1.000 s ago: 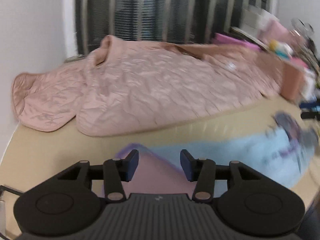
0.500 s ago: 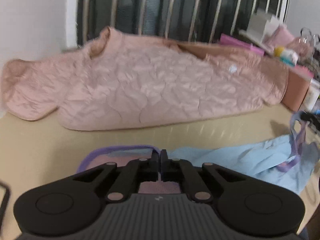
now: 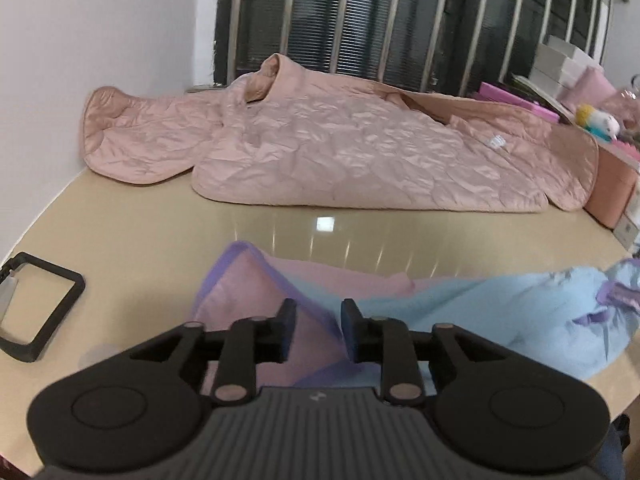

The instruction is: Fold clothes

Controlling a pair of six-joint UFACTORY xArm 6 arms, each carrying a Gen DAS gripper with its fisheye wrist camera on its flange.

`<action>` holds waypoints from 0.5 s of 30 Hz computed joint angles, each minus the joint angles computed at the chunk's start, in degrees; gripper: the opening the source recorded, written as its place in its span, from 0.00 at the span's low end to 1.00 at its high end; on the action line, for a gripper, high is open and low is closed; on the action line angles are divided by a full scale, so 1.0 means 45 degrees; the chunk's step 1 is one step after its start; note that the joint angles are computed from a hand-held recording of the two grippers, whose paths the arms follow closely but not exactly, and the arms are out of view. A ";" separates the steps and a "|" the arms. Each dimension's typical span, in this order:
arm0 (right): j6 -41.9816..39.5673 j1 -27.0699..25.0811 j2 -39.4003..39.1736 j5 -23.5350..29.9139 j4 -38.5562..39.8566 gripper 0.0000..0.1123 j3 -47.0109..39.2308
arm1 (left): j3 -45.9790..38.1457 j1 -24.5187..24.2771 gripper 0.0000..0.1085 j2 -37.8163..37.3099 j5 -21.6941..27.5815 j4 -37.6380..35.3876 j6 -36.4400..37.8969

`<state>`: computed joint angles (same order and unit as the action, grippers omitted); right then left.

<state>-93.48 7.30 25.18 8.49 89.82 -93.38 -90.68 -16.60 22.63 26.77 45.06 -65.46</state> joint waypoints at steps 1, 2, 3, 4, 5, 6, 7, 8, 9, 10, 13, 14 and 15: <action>-0.0394 0.0091 -0.0024 0.0001 0.0171 0.36 -0.0139 | -0.0035 0.0083 0.23 0.0046 -0.0022 -0.0307 0.0196; -0.0255 0.0195 0.0043 -0.0134 -0.0191 0.36 -0.0359 | -0.0123 0.0189 0.23 0.0137 -0.0121 -0.0864 0.0607; 0.0417 0.0306 0.0151 -0.0337 -0.0968 0.36 -0.0598 | -0.0213 0.0304 0.23 0.0257 -0.0300 -0.1579 0.1070; 0.1528 0.0328 0.0313 -0.0204 -0.2007 0.36 -0.0860 | -0.0286 0.0436 0.23 0.0390 -0.0563 -0.2358 0.1555; 0.2472 0.0274 0.0541 0.0241 -0.2755 0.36 -0.1234 | -0.0364 0.0557 0.23 0.0541 -0.0843 -0.3274 0.2132; 0.3530 0.0232 0.0839 0.0856 -0.3747 0.36 -0.1655 | -0.0457 0.0661 0.23 0.0710 -0.1161 -0.3820 0.2397; 0.4568 0.0198 0.1222 0.1645 -0.4821 0.36 -0.2192 | -0.0566 0.0756 0.21 0.0888 -0.1465 -0.4414 0.2708; 0.5428 0.0160 0.1664 0.2486 -0.5698 0.36 -0.2866 | -0.0684 0.0794 0.09 0.1003 -0.1691 -0.4566 0.2787; 0.5997 0.0167 0.2146 0.3281 -0.6300 0.36 -0.3565 | -0.0807 0.0829 0.02 0.1119 -0.1913 -0.4719 0.2870; 0.6403 0.0208 0.2677 0.4041 -0.6753 0.33 -0.4306 | -0.0937 0.0862 0.00 0.1240 -0.2132 -0.4903 0.2984; 0.7831 0.0435 0.4051 0.5879 -0.8125 0.28 -0.6193 | -0.1279 0.1027 0.00 0.1546 -0.2821 -0.3542 0.1200; 0.7756 0.0515 0.4016 0.5937 -0.8262 0.23 -0.6075 | -0.1366 0.1120 0.00 0.1585 -0.2830 -0.2679 0.0090; 0.7393 0.0601 0.3731 0.5649 -0.8137 0.22 -0.5541 | -0.1342 0.1233 0.00 0.1569 -0.2919 -0.1878 -0.1052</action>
<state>-60.21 10.01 41.97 33.91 53.21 -118.31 -96.72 -11.05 29.69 13.64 36.61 -70.19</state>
